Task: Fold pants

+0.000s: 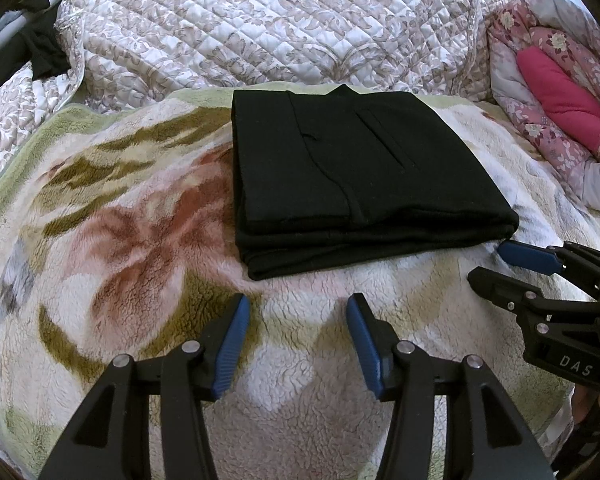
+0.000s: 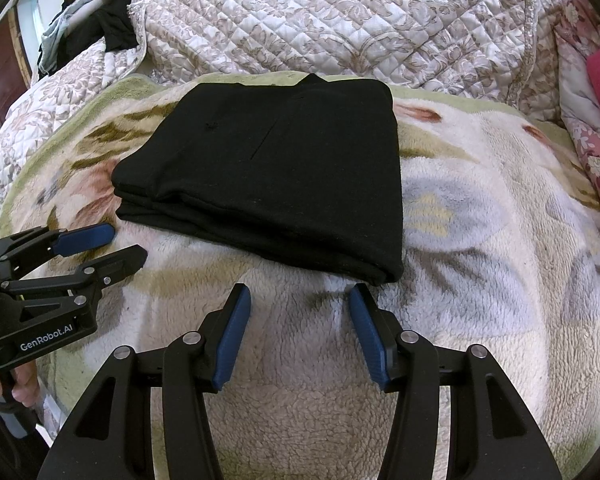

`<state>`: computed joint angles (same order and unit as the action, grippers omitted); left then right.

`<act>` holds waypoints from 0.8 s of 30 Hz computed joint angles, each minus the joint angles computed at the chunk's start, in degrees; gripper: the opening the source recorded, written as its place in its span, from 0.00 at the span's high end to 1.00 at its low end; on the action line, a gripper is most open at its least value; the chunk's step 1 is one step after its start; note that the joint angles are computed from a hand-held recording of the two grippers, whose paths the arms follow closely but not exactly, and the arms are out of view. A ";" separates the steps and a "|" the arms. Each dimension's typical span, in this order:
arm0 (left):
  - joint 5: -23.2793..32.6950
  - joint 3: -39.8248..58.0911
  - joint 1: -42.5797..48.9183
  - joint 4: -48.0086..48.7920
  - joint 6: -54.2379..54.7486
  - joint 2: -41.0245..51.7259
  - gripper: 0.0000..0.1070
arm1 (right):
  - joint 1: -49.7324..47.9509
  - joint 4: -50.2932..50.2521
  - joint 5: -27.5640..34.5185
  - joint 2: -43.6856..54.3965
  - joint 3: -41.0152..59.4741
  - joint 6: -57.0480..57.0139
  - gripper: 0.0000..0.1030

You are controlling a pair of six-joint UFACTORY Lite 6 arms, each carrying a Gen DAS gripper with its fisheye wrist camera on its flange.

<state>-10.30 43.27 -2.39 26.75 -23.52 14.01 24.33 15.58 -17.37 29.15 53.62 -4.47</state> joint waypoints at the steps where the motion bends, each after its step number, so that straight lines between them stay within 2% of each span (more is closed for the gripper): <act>1: -0.06 -0.01 0.16 0.49 -0.37 0.05 0.49 | 0.03 0.21 0.03 0.03 0.06 -0.20 0.49; 24: 1.38 0.17 0.52 6.33 -6.36 -0.31 0.48 | 0.18 0.71 -0.18 0.06 -0.01 -0.55 0.49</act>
